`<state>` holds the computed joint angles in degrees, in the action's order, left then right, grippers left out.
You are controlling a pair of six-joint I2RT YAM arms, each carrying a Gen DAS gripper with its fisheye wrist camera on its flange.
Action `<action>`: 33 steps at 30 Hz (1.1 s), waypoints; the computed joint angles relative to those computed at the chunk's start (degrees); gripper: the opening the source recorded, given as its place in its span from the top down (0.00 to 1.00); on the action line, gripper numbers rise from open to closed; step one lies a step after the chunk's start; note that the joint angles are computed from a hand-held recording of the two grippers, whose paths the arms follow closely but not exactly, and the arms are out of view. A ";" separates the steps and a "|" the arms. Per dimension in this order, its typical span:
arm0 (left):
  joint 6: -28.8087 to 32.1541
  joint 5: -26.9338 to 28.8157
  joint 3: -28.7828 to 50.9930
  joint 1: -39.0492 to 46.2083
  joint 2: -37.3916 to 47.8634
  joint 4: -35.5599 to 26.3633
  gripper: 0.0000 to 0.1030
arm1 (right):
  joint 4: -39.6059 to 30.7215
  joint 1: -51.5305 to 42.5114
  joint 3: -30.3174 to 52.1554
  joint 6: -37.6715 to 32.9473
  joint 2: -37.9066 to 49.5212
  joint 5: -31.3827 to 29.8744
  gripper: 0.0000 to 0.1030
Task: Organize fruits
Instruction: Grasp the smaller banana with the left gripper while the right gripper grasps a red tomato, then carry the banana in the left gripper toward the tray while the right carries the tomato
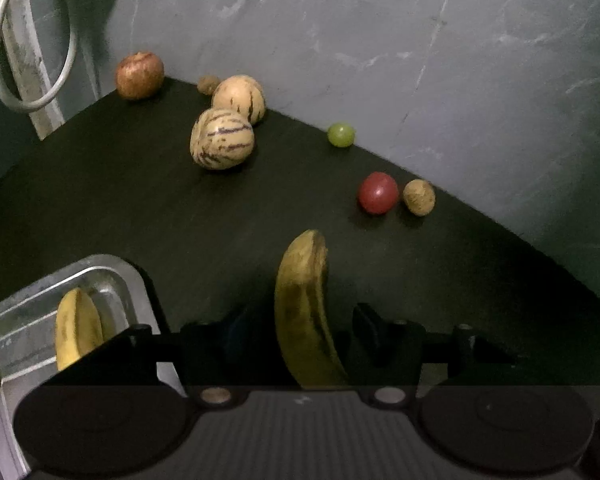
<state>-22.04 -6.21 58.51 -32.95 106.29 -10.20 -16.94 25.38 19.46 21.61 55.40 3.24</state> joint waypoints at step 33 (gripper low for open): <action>0.06 -0.06 0.05 0.25 0.01 0.30 0.68 | 1.72 0.62 1.78 -9.38 6.01 -1.46 0.67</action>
